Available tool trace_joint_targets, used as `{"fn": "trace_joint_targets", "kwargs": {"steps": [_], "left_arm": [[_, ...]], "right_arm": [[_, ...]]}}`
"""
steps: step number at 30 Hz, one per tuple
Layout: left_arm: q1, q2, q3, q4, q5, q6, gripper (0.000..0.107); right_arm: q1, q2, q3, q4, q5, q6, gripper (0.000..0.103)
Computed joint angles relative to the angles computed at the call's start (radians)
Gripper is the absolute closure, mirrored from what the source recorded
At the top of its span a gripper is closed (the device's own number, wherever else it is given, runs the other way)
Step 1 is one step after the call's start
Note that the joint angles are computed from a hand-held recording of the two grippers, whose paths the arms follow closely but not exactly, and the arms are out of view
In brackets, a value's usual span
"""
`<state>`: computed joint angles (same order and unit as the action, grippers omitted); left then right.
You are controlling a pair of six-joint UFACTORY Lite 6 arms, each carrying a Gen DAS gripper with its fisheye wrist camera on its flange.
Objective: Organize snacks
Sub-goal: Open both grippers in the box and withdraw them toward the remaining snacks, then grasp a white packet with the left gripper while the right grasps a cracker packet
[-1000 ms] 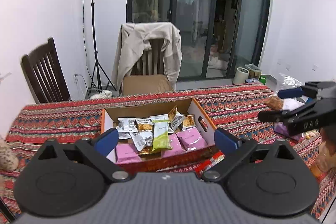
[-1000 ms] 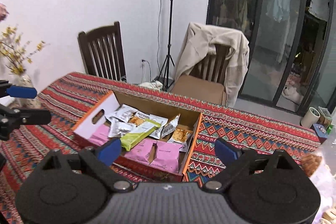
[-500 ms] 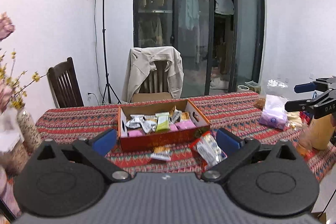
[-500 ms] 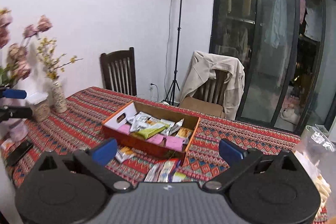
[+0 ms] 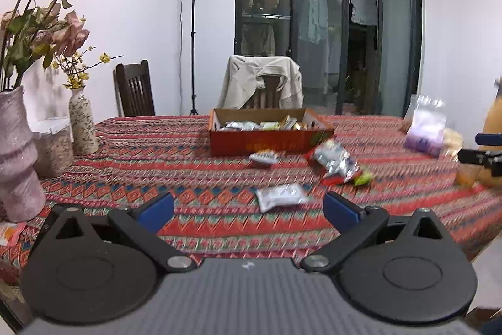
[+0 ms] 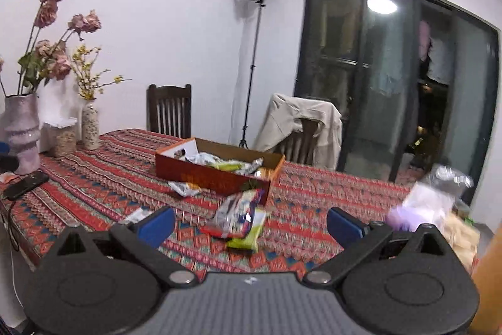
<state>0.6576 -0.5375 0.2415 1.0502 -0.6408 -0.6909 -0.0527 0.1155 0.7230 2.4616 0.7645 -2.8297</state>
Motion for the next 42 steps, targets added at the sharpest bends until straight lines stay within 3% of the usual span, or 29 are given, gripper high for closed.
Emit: {"fn": "trace_joint_targets", "kwargs": {"steps": [3,9,15,19,21,25,29,36,37,39,40,42], "left_arm": [[-0.045,0.09,-0.037,-0.131,-0.006,0.158,0.004],[-0.105,0.283,0.032,-0.249,-0.025,0.275,0.004],[-0.152,0.5,0.161,-0.332,-0.06,0.367,0.004],[-0.246,0.775,0.363,-0.51,-0.128,0.616,0.004],[-0.279,0.895,0.491,-0.513,-0.118,0.689,0.004],[-0.302,1.11,0.811,-0.243,-0.01,0.502,0.004],[-0.383,1.347,1.186,-0.054,0.23,0.244,0.004],[-0.401,1.665,1.71,0.54,0.267,-0.453,0.005],[-0.395,1.699,1.762,0.591,0.243,-0.539,0.009],[-0.385,1.714,1.794,0.603,0.22,-0.586,0.032],[-0.38,1.702,1.778,0.564,0.222,-0.547,0.054],[-0.36,1.685,1.755,0.552,0.195,-0.562,0.064]], "right_arm": [[0.013,0.101,-0.053,0.103,0.098,-0.05,0.0],[0.037,0.325,-0.061,0.268,0.227,-0.132,0.0],[0.071,0.416,0.009,0.296,0.247,-0.159,0.0],[0.097,0.447,0.079,0.289,0.216,-0.122,0.0],[0.118,0.475,0.138,0.29,0.174,-0.105,0.0],[0.17,0.522,0.231,0.335,0.114,-0.144,0.0],[0.201,0.571,0.319,0.352,0.064,-0.138,0.0],[0.216,0.678,0.517,0.339,-0.068,-0.091,0.0],[0.218,0.691,0.544,0.331,-0.081,-0.083,0.0],[0.227,0.728,0.627,0.314,-0.12,-0.059,0.0],[0.233,0.742,0.659,0.311,-0.136,-0.053,0.0],[0.25,0.784,0.753,0.298,-0.179,-0.036,0.0]]}}
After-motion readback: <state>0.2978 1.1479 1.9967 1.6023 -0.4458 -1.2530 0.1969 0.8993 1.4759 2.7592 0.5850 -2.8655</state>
